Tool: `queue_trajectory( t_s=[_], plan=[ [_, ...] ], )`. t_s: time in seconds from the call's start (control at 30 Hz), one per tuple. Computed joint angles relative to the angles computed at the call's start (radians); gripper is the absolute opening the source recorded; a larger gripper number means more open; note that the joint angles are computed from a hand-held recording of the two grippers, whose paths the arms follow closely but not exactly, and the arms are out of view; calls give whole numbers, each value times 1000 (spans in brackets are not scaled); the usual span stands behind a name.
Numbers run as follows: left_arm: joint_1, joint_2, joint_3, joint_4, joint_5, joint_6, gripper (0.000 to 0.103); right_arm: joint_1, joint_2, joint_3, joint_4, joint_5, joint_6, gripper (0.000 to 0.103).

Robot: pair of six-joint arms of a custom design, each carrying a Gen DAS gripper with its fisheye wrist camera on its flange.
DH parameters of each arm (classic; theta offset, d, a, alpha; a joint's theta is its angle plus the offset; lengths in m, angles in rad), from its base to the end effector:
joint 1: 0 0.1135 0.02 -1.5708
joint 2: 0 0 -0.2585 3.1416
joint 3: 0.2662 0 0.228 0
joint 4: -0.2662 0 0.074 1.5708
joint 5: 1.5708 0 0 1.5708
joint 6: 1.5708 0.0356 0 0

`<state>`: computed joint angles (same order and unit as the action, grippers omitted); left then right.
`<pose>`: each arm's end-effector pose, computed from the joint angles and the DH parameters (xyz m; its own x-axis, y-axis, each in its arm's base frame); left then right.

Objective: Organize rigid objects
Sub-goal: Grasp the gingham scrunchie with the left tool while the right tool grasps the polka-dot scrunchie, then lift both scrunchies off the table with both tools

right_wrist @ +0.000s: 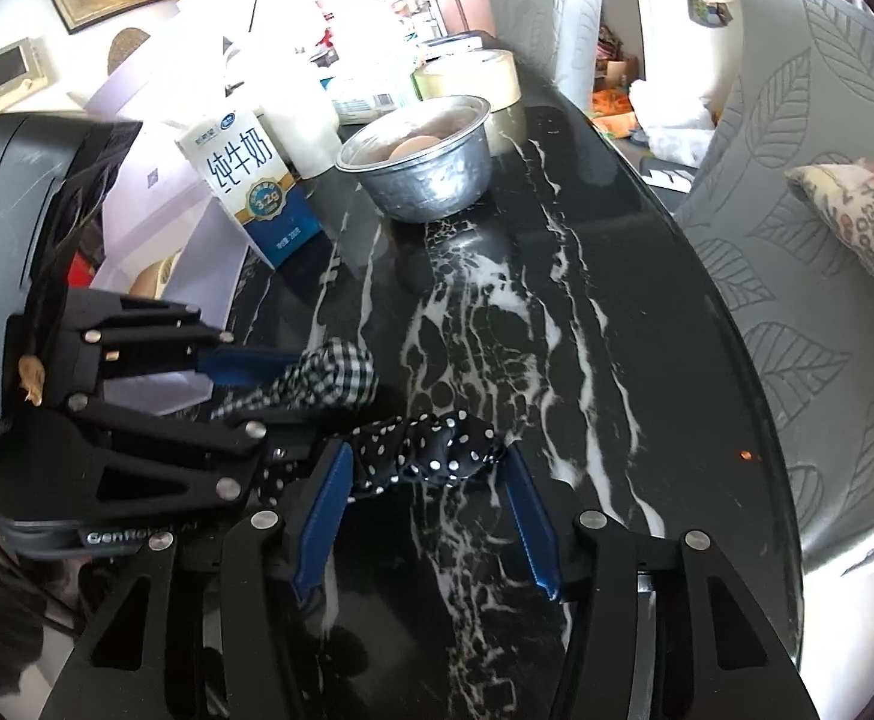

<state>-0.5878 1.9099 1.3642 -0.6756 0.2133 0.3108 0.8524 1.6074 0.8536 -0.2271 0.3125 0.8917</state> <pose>0.2974 -0.2072 0.1922 -0.5602 0.7325 -0.3868 0.8125 0.5767 -0.0846 0.1997 0.2118 0.1754 -0.8134 0.1946 -0.5482 0.0463 0.9611 0.2724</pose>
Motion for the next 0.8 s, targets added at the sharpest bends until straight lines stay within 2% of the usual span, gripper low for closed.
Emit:
queue_trajectory(
  t_s=[0.43, 0.8],
  plan=[
    [32, -283, -372, 143, -26, -137, 32, 105, -26, -15, -9, 3, 2, 52],
    [193, -488, -582, 155, 35, -160, 32, 198, 62, 67, 9, -15, -26, 52]
  ],
)
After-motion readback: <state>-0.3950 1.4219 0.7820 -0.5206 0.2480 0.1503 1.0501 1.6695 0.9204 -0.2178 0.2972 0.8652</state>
